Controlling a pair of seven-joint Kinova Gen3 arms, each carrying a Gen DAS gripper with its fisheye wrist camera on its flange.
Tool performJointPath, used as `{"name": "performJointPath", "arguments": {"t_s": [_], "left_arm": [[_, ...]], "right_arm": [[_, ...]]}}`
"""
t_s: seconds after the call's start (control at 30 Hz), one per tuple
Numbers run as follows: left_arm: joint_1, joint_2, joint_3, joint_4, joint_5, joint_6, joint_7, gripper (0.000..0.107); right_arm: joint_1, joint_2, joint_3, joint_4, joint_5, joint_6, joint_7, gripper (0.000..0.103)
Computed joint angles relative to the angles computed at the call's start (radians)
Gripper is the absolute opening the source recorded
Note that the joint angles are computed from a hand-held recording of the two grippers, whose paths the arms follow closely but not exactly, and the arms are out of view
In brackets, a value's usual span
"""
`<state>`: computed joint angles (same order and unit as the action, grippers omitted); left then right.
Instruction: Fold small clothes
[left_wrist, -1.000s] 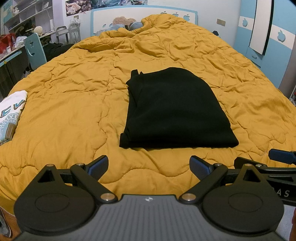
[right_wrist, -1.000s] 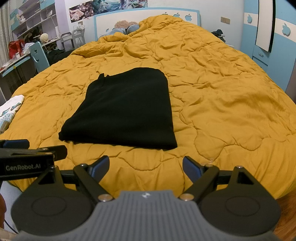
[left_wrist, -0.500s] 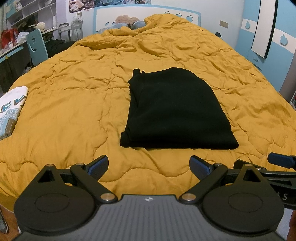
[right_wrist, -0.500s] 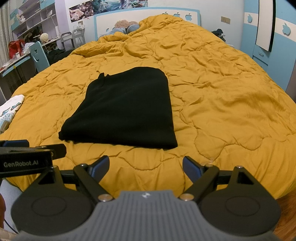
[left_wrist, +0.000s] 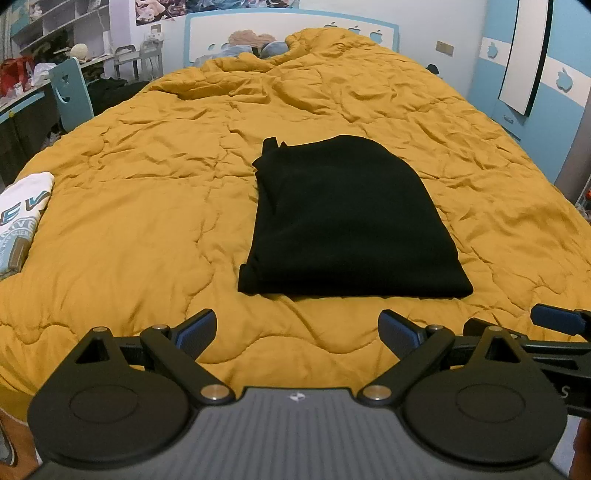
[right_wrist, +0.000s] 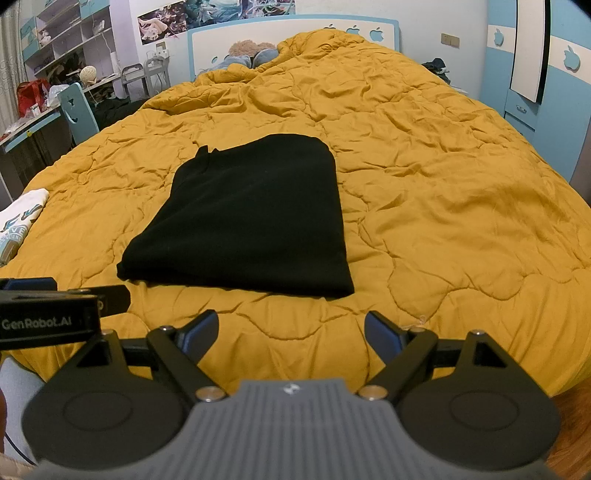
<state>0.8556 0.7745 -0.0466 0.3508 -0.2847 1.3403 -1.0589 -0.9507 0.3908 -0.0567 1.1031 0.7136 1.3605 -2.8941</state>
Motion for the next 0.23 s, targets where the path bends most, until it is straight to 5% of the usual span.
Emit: {"name": "performJointPath", "arguments": {"t_s": [0.23], "left_arm": [[0.009, -0.016, -0.011, 0.041, -0.022, -0.027, 0.004, 0.103]], "right_arm": [[0.001, -0.001, 0.0, 0.002, 0.0, -0.002, 0.0, 0.082]]}}
